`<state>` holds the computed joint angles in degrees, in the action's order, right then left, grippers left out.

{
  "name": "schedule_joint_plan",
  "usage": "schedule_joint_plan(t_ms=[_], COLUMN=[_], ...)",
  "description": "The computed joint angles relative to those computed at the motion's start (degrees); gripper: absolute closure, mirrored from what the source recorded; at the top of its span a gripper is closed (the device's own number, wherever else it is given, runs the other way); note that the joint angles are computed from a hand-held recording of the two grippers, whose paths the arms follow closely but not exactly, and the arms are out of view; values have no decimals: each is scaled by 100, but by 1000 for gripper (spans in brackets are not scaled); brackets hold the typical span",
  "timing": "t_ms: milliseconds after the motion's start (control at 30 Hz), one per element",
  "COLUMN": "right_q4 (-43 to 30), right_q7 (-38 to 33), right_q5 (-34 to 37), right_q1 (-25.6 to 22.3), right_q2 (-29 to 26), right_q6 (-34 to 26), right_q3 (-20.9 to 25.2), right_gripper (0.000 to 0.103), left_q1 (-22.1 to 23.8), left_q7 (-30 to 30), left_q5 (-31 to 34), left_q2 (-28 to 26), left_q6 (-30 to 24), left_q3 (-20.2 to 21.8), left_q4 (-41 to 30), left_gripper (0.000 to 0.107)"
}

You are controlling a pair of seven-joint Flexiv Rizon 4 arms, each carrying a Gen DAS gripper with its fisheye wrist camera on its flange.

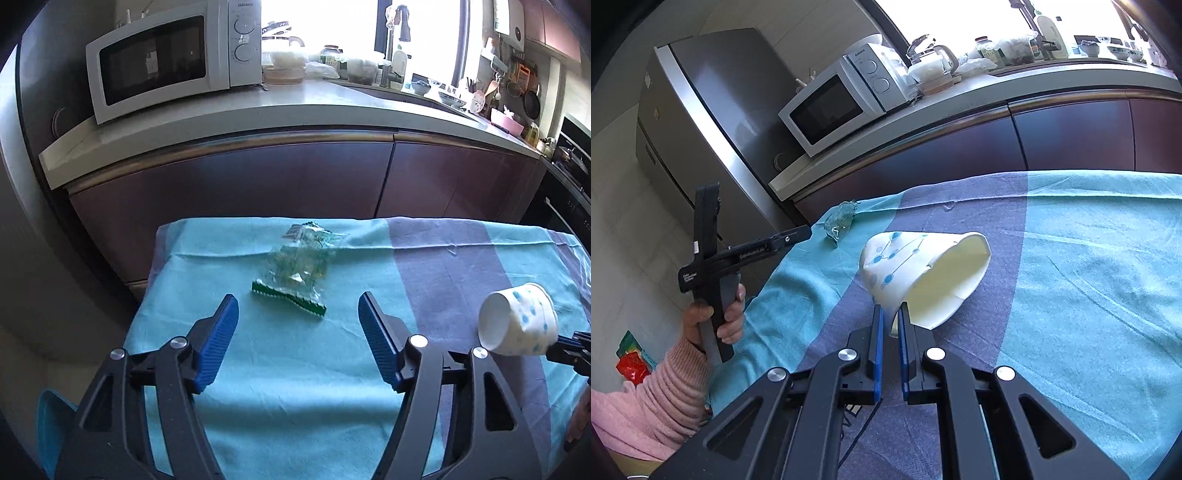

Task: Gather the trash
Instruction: 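Grasp the clear green snack packet with the left tool while the right tool holds the cup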

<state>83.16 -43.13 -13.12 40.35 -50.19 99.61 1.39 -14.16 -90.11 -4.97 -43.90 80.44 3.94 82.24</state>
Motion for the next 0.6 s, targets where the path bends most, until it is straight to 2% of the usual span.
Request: schedule_joint_plan(t_ms=[200,300,367,533,600], right_q4=[-11,-27,-29,-51,-46], right_q7=[17,-12,-15,-34,-27], right_q5=[29,-3,-4,-6,7], right_q1=[-36,-76,-54,-51,-3], right_q2=[-19,-29,-27,-33,-24], right_q6=[4,-13,-18,19,9], right_q3=[32,93,64,75,14], right_gripper=[96,96,96,96,96], left_q1=[-50,7,58,154,150], left_q7=[-29,-58,-42,38,88], left_q5=[92,178,213,250,257], left_q2=[-712,-937,-980,-838,-751], left_q6=[-1002,-1342,-1451,-1274,-1197], left_q3=[203,170,90,-108,-142], left_q4=[-1333,-1735,-1800,-1515,-1357], left_gripper=[39,46,48,61,62])
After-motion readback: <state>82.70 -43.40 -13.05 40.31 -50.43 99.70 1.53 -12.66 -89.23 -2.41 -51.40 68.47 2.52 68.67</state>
